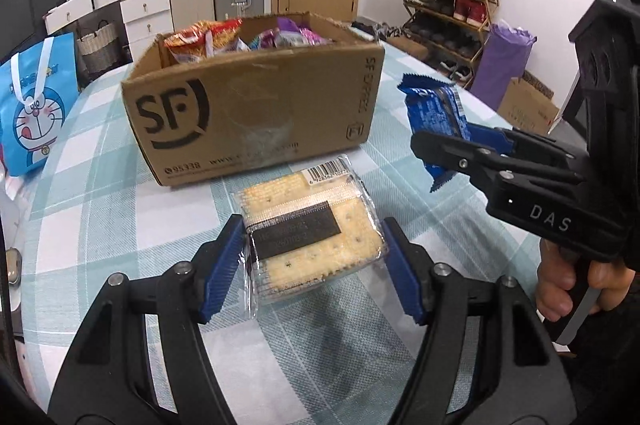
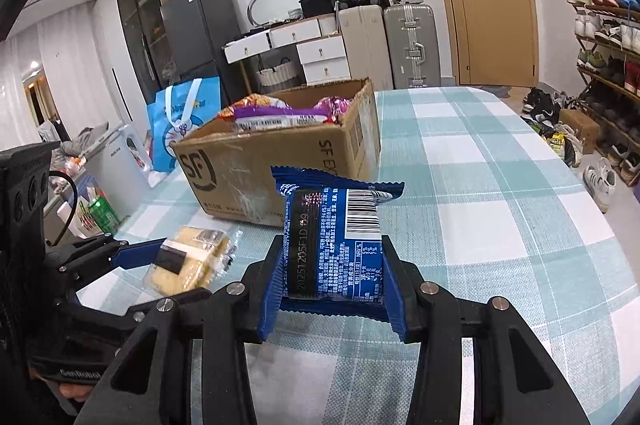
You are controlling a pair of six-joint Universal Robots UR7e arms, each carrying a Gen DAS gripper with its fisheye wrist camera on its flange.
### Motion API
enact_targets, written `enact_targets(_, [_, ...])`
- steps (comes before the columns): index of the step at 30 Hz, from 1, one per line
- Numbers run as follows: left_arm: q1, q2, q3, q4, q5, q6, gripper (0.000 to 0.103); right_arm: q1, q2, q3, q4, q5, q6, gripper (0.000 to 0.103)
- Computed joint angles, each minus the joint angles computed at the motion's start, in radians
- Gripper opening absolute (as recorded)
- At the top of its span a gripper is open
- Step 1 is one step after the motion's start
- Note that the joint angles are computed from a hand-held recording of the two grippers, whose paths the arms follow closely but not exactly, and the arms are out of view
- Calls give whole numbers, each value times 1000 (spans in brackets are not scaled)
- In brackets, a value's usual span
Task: Organize snacks
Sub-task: 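Carry both packs up over the cardboard box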
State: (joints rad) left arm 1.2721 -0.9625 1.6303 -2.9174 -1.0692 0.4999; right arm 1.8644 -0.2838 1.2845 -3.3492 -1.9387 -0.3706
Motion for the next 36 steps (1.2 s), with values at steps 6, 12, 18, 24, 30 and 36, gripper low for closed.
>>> enact_targets(6, [-6,-17,-7,-28,1,-6,65,2,-4,-8,-4,16,17,44])
enact_targets(12, [-17,-38,-11,-64,18,5,65,13,5,-54,33,25,20,44])
enact_targets(18, [-28,-44,-25,-93,27,-5,66,40,20,-112,66,28,-21,44])
enact_targets(24, [-42,-8,-104,-92,49,10,66,53,33,-176,124,51,-20,44])
enact_targets(30, [-40,36,-202,-65,58,2,66,51,63,-284,216,71,4,44])
enact_targets(36, [-23,108,-333,-15,71,-15,66,45,118,-428,340,73,42,44])
